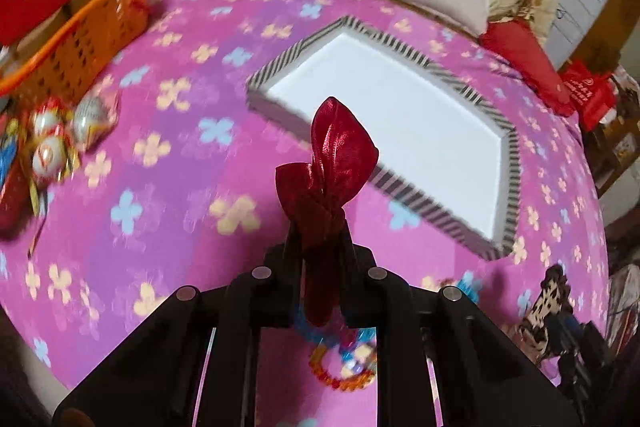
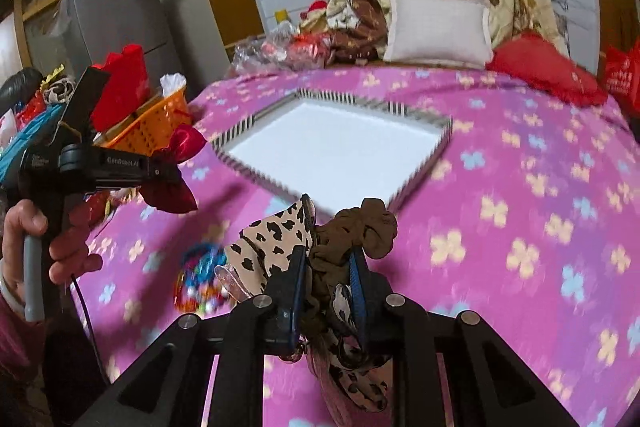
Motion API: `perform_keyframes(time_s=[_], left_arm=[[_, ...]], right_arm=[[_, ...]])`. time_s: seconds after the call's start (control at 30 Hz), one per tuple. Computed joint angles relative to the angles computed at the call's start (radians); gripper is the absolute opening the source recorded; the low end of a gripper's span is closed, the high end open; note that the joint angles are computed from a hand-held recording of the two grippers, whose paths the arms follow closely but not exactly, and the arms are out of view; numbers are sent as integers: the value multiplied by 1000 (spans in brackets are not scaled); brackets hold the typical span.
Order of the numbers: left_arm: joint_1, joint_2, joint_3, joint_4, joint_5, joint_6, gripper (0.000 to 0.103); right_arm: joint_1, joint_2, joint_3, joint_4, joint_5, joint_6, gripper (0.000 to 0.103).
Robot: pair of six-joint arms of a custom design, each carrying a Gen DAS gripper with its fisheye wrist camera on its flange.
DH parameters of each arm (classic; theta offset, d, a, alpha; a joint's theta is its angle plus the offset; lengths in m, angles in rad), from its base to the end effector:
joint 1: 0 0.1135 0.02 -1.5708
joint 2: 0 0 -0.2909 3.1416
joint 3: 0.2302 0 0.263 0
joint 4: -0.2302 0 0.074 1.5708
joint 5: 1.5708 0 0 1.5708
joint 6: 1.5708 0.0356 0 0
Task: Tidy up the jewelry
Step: 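Carry the red bow and the scrunchies with both tools over the white tray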
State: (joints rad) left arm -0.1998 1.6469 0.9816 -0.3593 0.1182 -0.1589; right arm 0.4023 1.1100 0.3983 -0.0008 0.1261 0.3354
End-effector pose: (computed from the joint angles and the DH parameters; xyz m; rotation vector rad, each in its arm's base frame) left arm 0.3299 -0.0711 0.1993 0.0967 2.6093 -0.2825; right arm 0.1917 0.0767 0.1808 -0.0104 2.2882 0.2427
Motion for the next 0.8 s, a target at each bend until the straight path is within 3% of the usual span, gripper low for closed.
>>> perform_keyframes(time_s=[0.5,0.8], left_arm=[[-63,377,431,6,-107,84,14],[-63,575,596,-100,-184,79,14]], right_arm=[[-169,491,366,86,-64,-147,20],[-191,703,472,90,-114,-185,20]])
